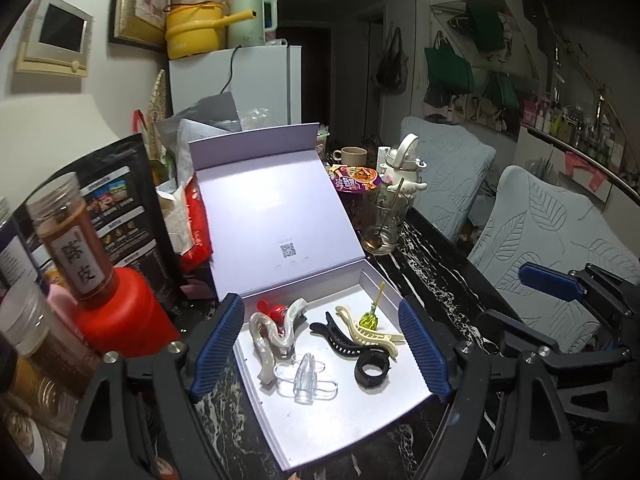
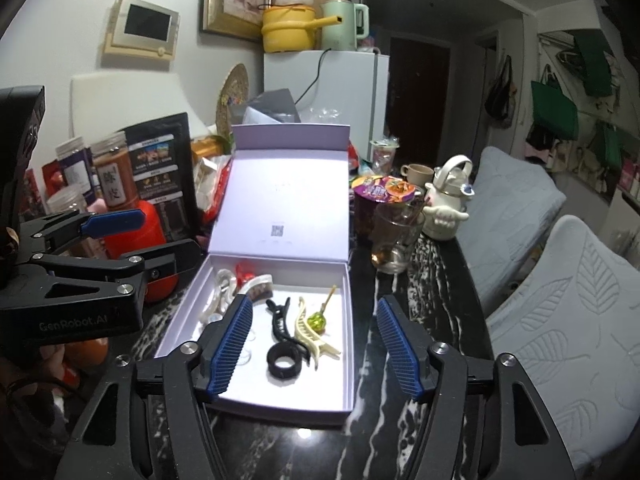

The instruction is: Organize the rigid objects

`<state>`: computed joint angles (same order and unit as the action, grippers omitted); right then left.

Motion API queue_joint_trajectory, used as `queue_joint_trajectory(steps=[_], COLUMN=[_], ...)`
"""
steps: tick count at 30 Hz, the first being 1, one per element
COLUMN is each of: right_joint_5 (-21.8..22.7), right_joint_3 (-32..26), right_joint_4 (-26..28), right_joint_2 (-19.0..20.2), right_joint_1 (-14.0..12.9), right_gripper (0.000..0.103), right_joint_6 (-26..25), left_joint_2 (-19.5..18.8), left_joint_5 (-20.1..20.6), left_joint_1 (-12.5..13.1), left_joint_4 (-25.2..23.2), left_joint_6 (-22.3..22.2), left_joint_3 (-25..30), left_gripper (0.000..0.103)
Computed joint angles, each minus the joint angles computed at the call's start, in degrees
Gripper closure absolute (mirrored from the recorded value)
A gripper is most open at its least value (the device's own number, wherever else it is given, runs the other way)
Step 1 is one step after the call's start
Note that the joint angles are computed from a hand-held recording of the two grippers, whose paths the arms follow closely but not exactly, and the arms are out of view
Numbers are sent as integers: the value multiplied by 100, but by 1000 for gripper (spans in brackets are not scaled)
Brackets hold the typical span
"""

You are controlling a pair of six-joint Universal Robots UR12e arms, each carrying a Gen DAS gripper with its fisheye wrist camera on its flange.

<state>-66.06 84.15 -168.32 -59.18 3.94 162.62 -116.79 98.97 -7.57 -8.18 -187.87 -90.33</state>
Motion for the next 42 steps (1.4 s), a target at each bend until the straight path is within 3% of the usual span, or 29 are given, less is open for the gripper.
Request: queue_joint_trajectory(steps=[3,7,11,24,42], right_joint_5=[41,-4,-11,-31,-42], right_joint_3=[200,474,691,1258,1622], right_joint_4=[-207,-551,-725,-1056,-832], right_joint_2=[-118,-271,-394,-634,-805], right_joint_1=[-27,-46,-66,-96,-130], right_gripper=[30,22,19,17,17], right_joint_6=[17,37,88,359,278], left_joint_2=[99,223,334,630,719], left_joint_5=[44,284,499,597,694], left_joint_1=[-18,-71,-121,-198,-305], left_joint_4=[93,339,530,650,533], left_joint_6=[-73,-183,-213,-383,-498], left_joint_3=[-155,-391,-596,-1154,-1403], left_gripper=[20,3,3,3,3])
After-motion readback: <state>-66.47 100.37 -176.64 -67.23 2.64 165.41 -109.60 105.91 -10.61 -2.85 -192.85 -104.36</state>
